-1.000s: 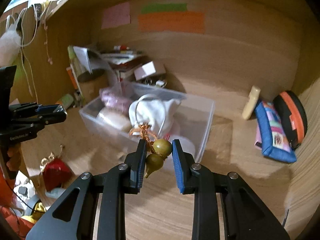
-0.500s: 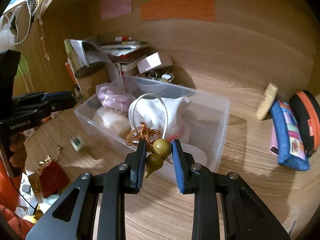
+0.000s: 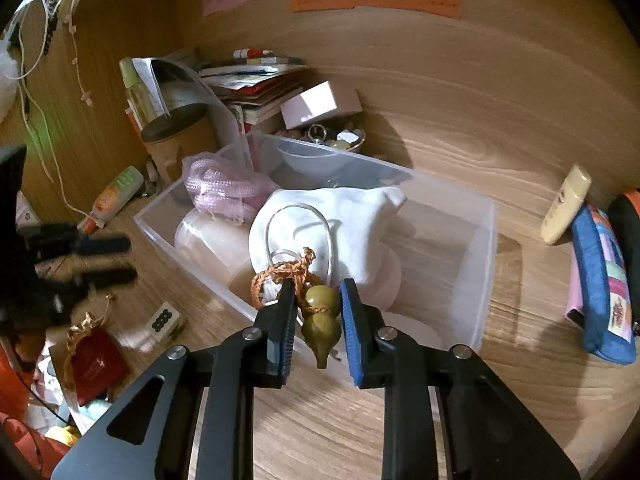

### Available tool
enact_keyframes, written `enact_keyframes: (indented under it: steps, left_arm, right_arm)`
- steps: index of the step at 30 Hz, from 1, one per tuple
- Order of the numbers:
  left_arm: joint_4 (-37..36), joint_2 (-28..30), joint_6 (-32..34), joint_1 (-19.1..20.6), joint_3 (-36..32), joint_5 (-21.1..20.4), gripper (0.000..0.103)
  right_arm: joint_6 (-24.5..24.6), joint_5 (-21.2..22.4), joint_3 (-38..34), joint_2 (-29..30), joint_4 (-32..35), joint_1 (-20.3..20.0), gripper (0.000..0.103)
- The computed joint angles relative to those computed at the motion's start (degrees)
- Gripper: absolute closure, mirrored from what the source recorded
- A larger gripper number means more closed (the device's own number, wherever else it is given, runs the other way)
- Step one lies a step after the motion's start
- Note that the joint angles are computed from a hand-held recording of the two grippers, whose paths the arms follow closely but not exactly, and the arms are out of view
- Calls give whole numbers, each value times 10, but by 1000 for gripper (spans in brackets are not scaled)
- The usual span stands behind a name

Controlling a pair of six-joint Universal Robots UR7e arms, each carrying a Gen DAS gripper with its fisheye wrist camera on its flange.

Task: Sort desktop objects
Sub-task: 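Carry the tile and gourd pendant toward the box and open the right tool over it, then open the left tool and grasp the white dotted tile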

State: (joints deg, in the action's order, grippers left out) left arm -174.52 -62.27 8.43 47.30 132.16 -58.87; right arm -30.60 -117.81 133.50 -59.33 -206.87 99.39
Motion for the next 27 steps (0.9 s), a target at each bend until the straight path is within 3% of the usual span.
enact_keyframes:
  steps: [3,6,14,15,17,23,27]
  left_arm:
    - [18,9,3,-1,1,-6,62]
    - [28,18,3,-1,-1,-12,51]
    - [63,42,-7,1,-18,-8,51]
    - [68,43,-10,2,-19,-8,52]
    - [72,45,-13,3,-19,-5,66]
    - [50,53,-13,-1,-11,5,79]
    - [44,50,-21,-1,-7,3,79]
  right_arm:
    - [1,-4,-11,10,5,0,84]
    - [6,-5,-22,15,21,-1,84]
    - [28,-9,-48,16,74,-4,84]
    - [32,-11,-47,14,77,-3,84]
    - [35,-14,-42,12,77,-1,84]
    - [41,-30,-28,3,58,5,76]
    - [44,-33,-17,-7,48,7,67]
